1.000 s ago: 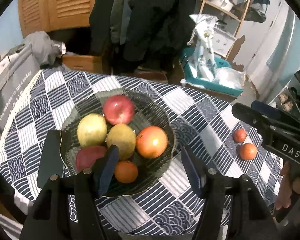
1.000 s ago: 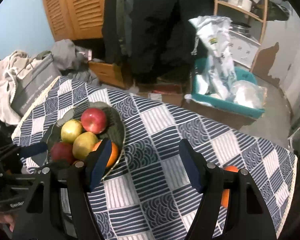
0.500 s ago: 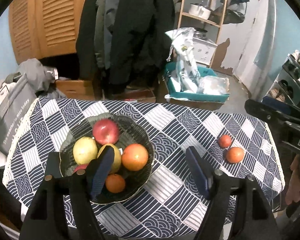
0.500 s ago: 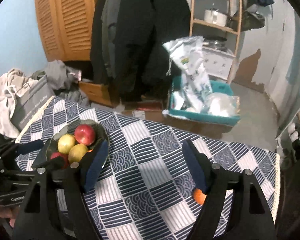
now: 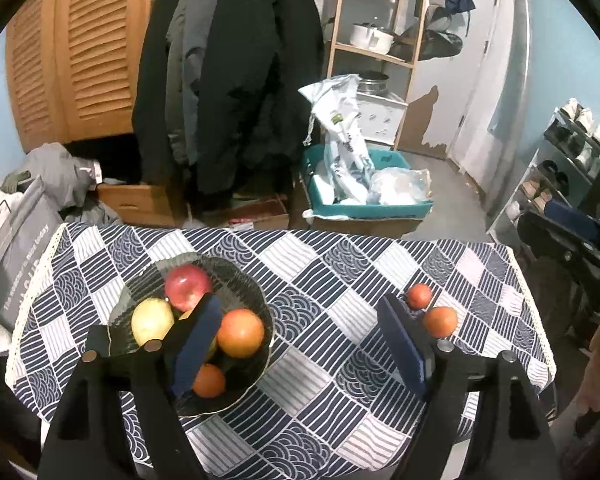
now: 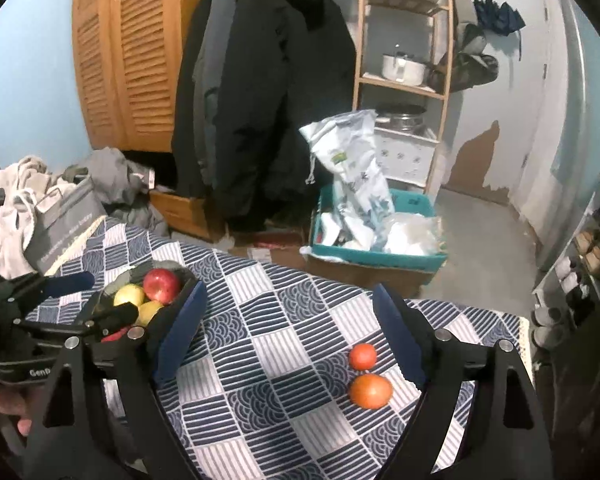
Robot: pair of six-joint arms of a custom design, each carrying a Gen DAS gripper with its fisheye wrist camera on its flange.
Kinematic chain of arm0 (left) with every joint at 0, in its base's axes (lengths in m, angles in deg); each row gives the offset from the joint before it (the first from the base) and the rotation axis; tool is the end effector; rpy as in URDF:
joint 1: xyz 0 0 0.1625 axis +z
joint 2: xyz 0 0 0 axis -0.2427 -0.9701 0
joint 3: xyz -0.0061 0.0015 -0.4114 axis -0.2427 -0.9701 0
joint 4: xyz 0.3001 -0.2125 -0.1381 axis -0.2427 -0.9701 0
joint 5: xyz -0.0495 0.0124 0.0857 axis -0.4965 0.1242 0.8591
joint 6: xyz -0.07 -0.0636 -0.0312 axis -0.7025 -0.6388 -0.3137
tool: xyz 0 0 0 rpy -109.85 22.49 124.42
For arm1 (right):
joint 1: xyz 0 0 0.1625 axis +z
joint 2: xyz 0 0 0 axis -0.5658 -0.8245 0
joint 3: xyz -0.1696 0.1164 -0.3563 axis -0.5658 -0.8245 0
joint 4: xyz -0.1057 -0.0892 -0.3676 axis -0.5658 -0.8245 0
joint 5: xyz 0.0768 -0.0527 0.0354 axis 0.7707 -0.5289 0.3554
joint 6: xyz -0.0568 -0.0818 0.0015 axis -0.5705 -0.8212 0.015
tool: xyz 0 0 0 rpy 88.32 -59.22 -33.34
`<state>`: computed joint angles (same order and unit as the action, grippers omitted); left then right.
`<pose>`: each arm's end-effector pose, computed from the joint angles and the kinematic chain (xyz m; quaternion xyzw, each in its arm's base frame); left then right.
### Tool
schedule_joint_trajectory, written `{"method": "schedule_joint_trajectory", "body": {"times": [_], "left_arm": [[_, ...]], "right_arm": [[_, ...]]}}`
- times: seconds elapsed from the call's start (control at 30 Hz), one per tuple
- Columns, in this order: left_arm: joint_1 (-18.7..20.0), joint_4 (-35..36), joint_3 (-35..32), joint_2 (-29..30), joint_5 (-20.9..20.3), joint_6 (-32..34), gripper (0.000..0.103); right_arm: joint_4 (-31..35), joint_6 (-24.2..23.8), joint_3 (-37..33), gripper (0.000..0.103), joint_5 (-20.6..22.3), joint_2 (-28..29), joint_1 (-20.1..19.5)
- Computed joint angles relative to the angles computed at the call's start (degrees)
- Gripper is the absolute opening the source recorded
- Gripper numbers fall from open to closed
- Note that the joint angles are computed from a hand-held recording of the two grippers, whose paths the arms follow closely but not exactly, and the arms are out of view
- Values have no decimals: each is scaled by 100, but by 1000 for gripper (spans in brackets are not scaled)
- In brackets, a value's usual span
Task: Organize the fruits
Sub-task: 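Withdraw both open tools from the bowl toward the two small oranges on the cloth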
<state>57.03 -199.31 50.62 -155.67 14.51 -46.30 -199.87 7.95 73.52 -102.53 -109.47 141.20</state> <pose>-0.2039 -0.4973 0.2118 -0.0225 0.8347 -0.4221 0.3530 0.2928 -0.5908 0.1770 0.4459 -0.8364 0.2645 0.1781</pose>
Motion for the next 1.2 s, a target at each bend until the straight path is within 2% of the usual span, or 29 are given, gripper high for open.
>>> {"method": "schedule_joint_trajectory", "body": {"times": [0.43, 1.2], "left_arm": [[-188, -222, -353, 350, 99, 407, 88], [-80, -222, -1037, 1024, -169, 928, 88]], "right_arm": [[-172, 28, 128, 85, 11, -336, -248], [-82, 80, 37, 85, -338, -394, -723]]}}
